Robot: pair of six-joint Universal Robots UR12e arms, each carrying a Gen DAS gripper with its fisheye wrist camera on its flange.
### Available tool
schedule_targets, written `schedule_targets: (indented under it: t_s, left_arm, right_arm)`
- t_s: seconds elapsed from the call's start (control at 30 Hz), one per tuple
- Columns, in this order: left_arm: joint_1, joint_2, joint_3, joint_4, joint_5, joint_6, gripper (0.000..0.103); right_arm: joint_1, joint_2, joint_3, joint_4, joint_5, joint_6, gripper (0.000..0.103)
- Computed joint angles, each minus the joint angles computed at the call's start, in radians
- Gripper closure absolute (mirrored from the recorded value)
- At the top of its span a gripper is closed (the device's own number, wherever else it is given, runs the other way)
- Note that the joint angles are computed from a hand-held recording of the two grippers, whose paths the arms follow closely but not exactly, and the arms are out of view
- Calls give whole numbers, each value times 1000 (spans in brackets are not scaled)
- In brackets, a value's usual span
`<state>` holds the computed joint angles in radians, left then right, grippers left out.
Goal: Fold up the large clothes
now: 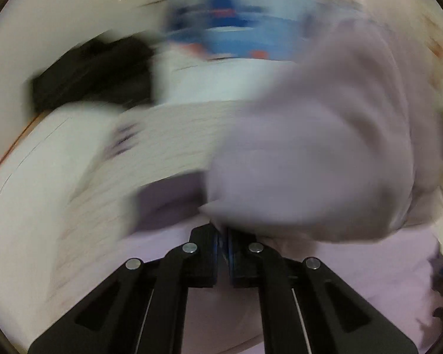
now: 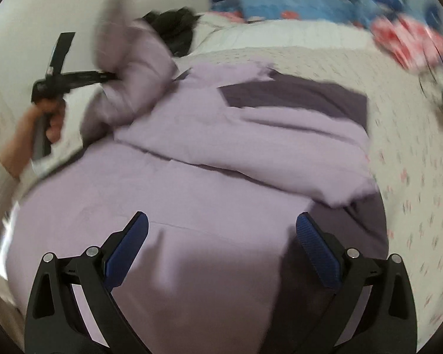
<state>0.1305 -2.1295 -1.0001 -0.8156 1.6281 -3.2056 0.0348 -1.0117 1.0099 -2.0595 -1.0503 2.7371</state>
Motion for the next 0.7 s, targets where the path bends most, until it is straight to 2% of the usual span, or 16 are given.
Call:
schedule_targets:
  t_s: [0.07, 0.1, 0.17, 0.2, 0.23, 0.3, 0.33, 0.37, 0.4, 0.43, 0.47, 0.5, 0.57, 0.6, 0.67, 0.7]
  left_arm:
    - [42, 34, -63, -14, 91, -48, 97]
    - [69, 51, -92, -54, 132, -70, 97]
    - [108, 73, -120, -125, 158, -94, 97]
    - [132, 88, -136, -154, 121, -117, 96]
    - [155, 102, -149, -175, 51, -136, 92]
    - [198, 137, -192, -170, -80, -191, 84]
    - [210, 149, -209, -166, -130, -218, 76]
    - [221, 166, -229, -172, -165, -253, 55]
    - [225, 180, -248, -165, -159, -265, 47]
    - [224, 194, -269, -152, -143, -268, 44]
    - [224, 211, -293, -149, -140, -258, 44]
    - [216, 223, -312, -139, -130, -259, 44]
    - [212, 247, -344, -104, -114, -254, 44]
    - [209, 266, -368, -78, -113, -244, 44]
    - [206, 282, -389, -33, -125, -209, 36]
    - [198, 285, -391, -17, -128, -187, 34]
  right_arm:
    - [11, 19, -32, 32, 16, 0, 6]
    - [19, 35, -59, 55, 12, -9, 6]
    - [51, 61, -106, 66, -78, -46, 6]
    - [63, 70, -121, 67, -104, -78, 6]
    - [81, 85, -146, 78, -135, -128, 6]
    - [120, 107, -174, 63, -214, -231, 6]
    - [135, 122, -190, 57, -244, -283, 6]
    - [148, 141, -211, 40, -283, -319, 6]
    - [169, 150, -207, -10, -365, -358, 6]
    - [191, 182, -230, -63, -469, -395, 6]
    - [203, 212, -262, -74, -532, -390, 6]
    - [204, 248, -321, -44, -553, -344, 7]
    - [191, 303, -429, 48, -539, -244, 7]
    - [186, 312, -450, 68, -552, -216, 17]
    - [185, 285, -398, -14, -594, -241, 25]
    - [185, 268, -358, -77, -629, -244, 41]
